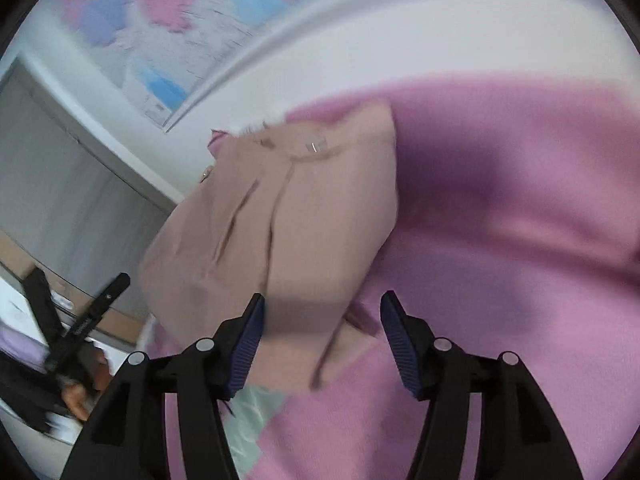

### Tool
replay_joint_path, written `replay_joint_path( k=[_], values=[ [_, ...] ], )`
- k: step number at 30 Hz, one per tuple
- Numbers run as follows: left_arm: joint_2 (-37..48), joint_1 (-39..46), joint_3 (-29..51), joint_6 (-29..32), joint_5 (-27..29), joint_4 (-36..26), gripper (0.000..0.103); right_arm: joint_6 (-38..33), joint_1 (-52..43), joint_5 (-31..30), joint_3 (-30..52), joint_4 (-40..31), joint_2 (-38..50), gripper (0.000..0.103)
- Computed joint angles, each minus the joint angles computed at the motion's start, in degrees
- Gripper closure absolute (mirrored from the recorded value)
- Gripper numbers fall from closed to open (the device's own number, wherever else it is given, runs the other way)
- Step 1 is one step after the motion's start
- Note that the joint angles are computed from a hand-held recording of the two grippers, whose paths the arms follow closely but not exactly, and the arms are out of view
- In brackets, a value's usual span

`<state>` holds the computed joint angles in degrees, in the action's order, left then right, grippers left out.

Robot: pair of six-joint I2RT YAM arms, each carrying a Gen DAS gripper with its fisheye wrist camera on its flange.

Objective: Fold large clothes
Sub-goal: 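Lift the folded jacket with both grippers and set it on the sheet, then open both grippers and withdraw them from the folded jacket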

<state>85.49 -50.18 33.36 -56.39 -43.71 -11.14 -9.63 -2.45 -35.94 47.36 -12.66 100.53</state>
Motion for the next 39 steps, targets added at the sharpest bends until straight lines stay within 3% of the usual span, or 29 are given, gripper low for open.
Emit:
replay_joint_path(
  k=[5, 8, 13, 16, 24, 31, 39],
  values=[
    [8.7, -1.7, 4.5, 6.5, 4.7, 8.7, 0.017, -6.7, 4.2, 3.0, -11.8, 5.8, -16.0, 0.046],
    [14.3, -0.4, 7.6, 6.9, 8.9, 12.1, 0.017, -7.5, 10.6, 8.9, -12.7, 7.7, -14.2, 0.061],
    [21.1, -0.8, 12.4, 3.7, 9.6, 9.0, 0.016, -5.8, 13.1, 12.9, -11.1, 11.0, -2.6, 0.064],
    [22.0, -2.0, 13.1, 2.5, 8.6, 7.2, 0.014, -6.7, 12.6, 12.4, -13.2, 12.5, -4.0, 0.064],
    [20.9, -6.9, 13.8, -3.0, 3.7, 2.7, 0.012, -8.3, 7.0, 5.7, -17.7, 9.9, -12.6, 0.053],
    [21.2, -13.7, 17.2, -11.0, -3.2, -6.3, 0.006, -4.7, 8.2, 7.5, -24.4, 13.6, -23.5, 0.026],
    [21.9, -18.1, 21.3, -23.0, -5.9, -18.0, 0.006, -2.9, 11.2, 11.9, -29.6, 15.3, -32.2, 0.015]
  ],
)
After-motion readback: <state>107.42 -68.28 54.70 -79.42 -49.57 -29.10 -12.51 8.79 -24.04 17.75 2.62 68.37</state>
